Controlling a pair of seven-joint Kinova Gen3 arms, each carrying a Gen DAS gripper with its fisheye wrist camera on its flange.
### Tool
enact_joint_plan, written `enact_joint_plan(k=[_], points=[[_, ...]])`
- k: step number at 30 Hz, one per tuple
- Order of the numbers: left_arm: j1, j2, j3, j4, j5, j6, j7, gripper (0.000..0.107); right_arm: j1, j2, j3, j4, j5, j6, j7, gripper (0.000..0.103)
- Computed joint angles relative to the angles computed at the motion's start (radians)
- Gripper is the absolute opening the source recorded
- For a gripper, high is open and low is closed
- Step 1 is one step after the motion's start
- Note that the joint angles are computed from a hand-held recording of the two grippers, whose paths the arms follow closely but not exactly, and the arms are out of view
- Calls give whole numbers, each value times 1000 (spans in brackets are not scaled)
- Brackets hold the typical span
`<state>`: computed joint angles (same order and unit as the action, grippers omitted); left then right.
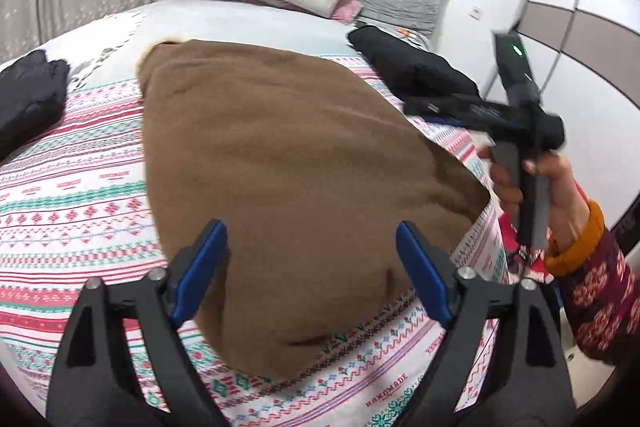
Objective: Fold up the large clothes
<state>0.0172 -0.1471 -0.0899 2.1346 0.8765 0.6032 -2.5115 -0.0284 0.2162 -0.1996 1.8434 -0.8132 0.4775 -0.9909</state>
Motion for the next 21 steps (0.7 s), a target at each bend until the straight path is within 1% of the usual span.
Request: enact_joint_plan(k=[1,2,3,4,5,6,7,9,11,12,14,15,16,17,19,20,21], points=[[-34,15,15,-24,-27,21,41,96,40,14,-26,-16,-17,41,12,89],[-54,36,21,-55,-54,54,81,97,86,42,-64,-40,-20,81,8,90],[-74,77,9,-96,-65,95,122,97,132,66,-101,-61,-6,122,-12,90],[-75,117,-18,-133,-69,136,157,97,179,104,-144,-93,23,163,-49,90],[-86,142,-27,-152,-66,163,175,97,225,146,-190,-129,64,203,-90,90],[-116,186,-30,-182,-46,201,188,97,261,185,-232,-166,104,244,-130,90],[-159,232,-14,-212,-31,232,212,97,279,218,-256,-203,145,285,-171,90],[-208,318,-14,-262,10,306,222,97,291,285,-272,-270,194,366,-226,91],[-259,384,8,-287,59,359,214,97,304,358,-278,-328,178,447,-226,91],[-284,424,14,-297,93,386,204,97,299,379,-262,-340,146,472,-204,91],[-350,511,55,-314,166,451,163,97,282,430,-217,-366,65,528,-148,91],[-392,550,89,-314,206,481,136,97,268,452,-189,-378,24,556,-120,91],[-418,589,107,-314,247,514,111,97,249,469,-159,-388,-12,579,-97,91],[-437,619,122,-313,282,531,91,97,238,492,-147,-401,-40,597,-78,91],[-466,642,153,-292,337,542,32,86,236,531,-163,-419,-71,602,-47,90],[-469,651,154,-285,362,553,17,81,237,544,-181,-426,-76,593,-29,76],[-467,645,149,-273,379,549,9,75,249,568,-215,-439,-84,598,-3,63]])
